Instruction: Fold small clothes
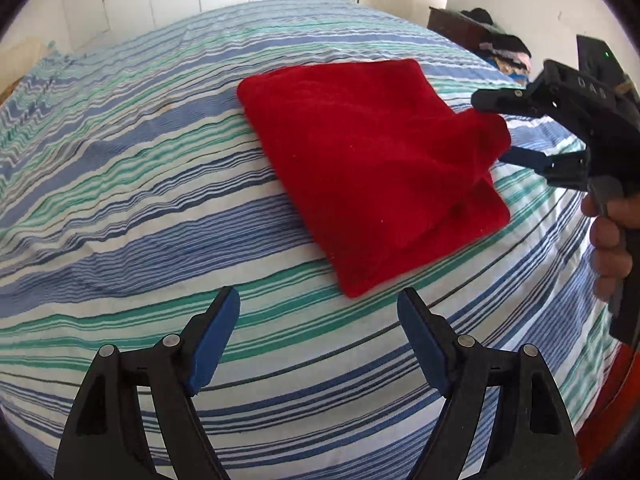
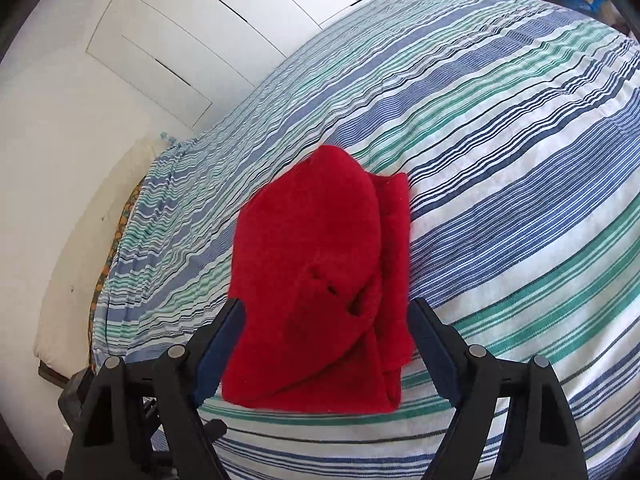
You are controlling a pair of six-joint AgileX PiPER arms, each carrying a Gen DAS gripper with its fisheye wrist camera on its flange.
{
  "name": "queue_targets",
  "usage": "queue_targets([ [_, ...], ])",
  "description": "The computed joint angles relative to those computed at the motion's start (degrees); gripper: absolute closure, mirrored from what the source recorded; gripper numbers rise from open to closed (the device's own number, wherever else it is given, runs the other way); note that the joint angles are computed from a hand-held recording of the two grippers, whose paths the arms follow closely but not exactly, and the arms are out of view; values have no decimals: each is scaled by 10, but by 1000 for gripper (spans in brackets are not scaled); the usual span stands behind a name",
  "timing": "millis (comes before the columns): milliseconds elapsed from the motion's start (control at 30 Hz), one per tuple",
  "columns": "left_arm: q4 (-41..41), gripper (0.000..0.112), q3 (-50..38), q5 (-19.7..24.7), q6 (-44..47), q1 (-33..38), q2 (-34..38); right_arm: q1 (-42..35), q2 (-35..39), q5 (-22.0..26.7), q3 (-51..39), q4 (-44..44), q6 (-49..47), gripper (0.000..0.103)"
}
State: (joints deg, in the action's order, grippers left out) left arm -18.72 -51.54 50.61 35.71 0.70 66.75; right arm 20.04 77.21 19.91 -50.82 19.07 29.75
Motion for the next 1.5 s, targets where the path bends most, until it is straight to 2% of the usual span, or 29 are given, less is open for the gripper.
queue_targets([
  [33,25,30,6,-26,-25,-24,-2,-11,17,9,-13,23,-16,22],
  [67,45,30,8,-49,-51,-43,2,-24,34,20,-24,69,-55,32],
  [100,42,39,6,-62,-54,-45,10,-38,50,39,-35,127,-110,41],
  [133,16,73,-3,-51,-35,-30,21,-51,64,58,-42,174,-162,73],
  [167,-33,99,-21,-18,4,-1,45,-60,74,74,-51,198,-191,89],
  [200,-69,105,-33,13,26,29,60,-60,75,83,-56,199,-198,89],
  [233,-104,105,-26,21,59,62,54,-61,67,86,-54,222,-217,89],
  [300,-143,106,-26,55,105,116,57,-65,31,91,-35,313,-281,89],
  [367,-150,106,-25,70,114,141,77,-54,-6,89,-8,332,-285,89],
  [433,-127,103,-11,54,99,129,85,-37,19,94,-4,259,-231,89],
  [500,-96,93,-8,47,72,111,75,-19,64,90,0,186,-187,88],
  [533,-87,83,-4,59,71,114,56,-13,64,75,11,184,-186,87],
  [567,-78,74,-7,74,77,121,45,-10,56,62,18,186,-186,76],
  [600,-77,55,-9,90,92,140,31,-6,44,65,16,165,-169,68],
  [633,-92,48,-10,107,125,177,17,-1,30,74,7,122,-136,51],
  [667,-112,49,-12,125,159,218,3,5,13,83,-2,64,-99,42],
  [767,-159,51,-37,141,185,287,-1,6,-28,136,-47,-108,-24,42],
  [800,-176,56,-50,140,180,290,7,7,-30,148,-68,-150,-10,42],
  [833,-189,67,-62,134,170,278,18,4,-25,157,-92,-169,-18,42],
  [900,-182,81,-87,107,129,213,42,-3,18,158,-155,-139,-83,56],
  [967,-163,83,-88,59,91,136,55,-14,80,152,-218,-47,-193,70],
  [1033,-95,83,-79,18,28,44,80,-11,156,170,-278,-12,-229,70],
  [1100,-2,82,-58,-30,-49,-40,111,-3,232,203,-320,-67,-178,70],
  [1167,72,81,-20,-95,-103,-93,92,-12,280,226,-319,-73,-158,71],
  [1233,72,77,-22,-84,-106,-93,76,-8,246,189,-280,-84,-151,72],
  [1300,8,65,-32,-51,-63,-54,67,7,179,162,-237,-105,-134,72],
  [1367,-15,59,-36,-27,-57,-26,61,25,105,136,-189,-79,-166,72],
  [1433,-1,49,-38,-14,-86,-14,59,52,40,111,-129,-44,-209,72],
  [1500,16,47,-40,4,-123,-3,61,87,21,96,-80,-68,-187,72],
])
